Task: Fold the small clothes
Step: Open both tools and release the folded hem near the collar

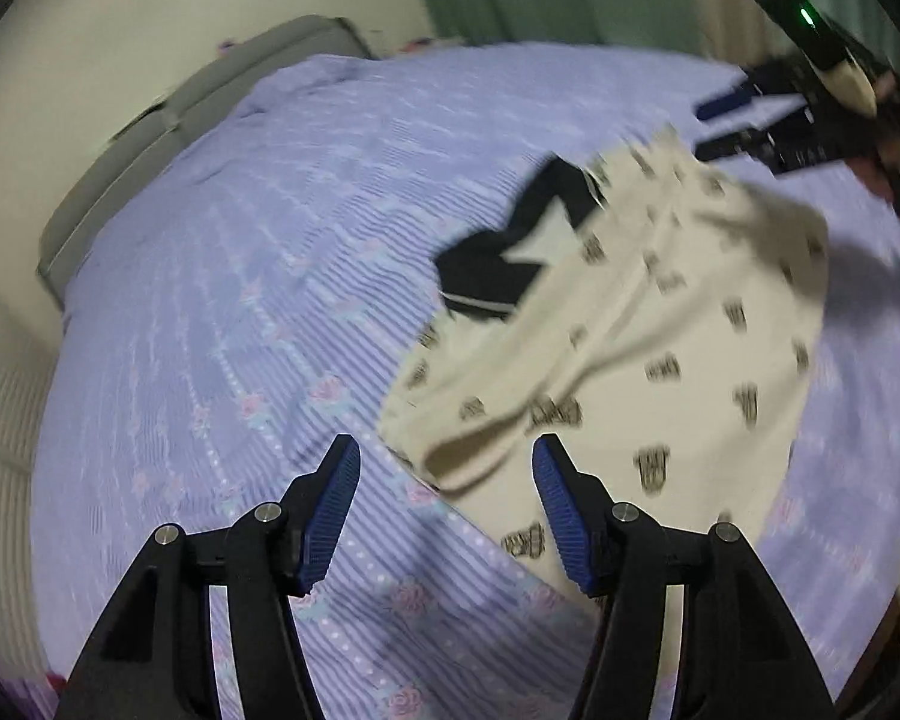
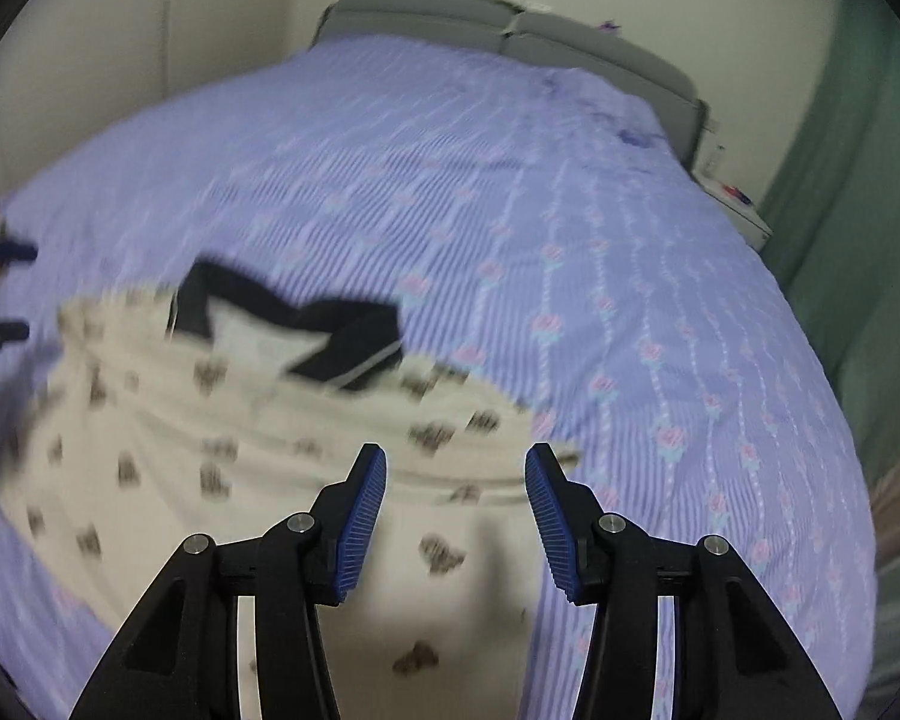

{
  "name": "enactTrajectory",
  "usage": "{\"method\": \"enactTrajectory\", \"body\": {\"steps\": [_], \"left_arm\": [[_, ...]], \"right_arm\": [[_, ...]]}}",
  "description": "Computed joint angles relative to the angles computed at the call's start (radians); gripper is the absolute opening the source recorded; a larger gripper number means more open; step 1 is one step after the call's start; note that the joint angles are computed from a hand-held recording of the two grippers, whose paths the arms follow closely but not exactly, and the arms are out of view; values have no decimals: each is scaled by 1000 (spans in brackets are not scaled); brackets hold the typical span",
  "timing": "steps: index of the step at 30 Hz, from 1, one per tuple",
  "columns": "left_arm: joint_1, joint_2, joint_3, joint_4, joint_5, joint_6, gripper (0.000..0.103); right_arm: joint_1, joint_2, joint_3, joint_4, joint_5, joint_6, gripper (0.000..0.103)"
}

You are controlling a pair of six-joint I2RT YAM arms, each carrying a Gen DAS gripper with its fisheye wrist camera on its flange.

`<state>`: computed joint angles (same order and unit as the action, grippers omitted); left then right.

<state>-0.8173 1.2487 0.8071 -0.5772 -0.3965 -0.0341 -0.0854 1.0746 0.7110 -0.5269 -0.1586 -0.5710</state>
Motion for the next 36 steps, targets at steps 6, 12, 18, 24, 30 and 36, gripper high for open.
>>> {"method": "enactTrajectory", "body": {"steps": [6,12,18,24,30,36], "left_arm": [[-13,159,23,75,-18,125,59],[15,269,48,143,9,184,53],[73,249,84,115,99,193,14],[183,251,165,114,123,118,11],[231,288,192,137,80,-41,9],[77,166,108,150,84,63,39]], "right_arm": [[59,11,-66,-4,7,-14,49],[82,73,-76,13,1,10,49],[68,85,-98,45,-13,-9,49],[30,127,-75,87,-25,7,49],[-65,210,9,117,-39,85,49],[-139,204,29,86,-18,30,49]]}}
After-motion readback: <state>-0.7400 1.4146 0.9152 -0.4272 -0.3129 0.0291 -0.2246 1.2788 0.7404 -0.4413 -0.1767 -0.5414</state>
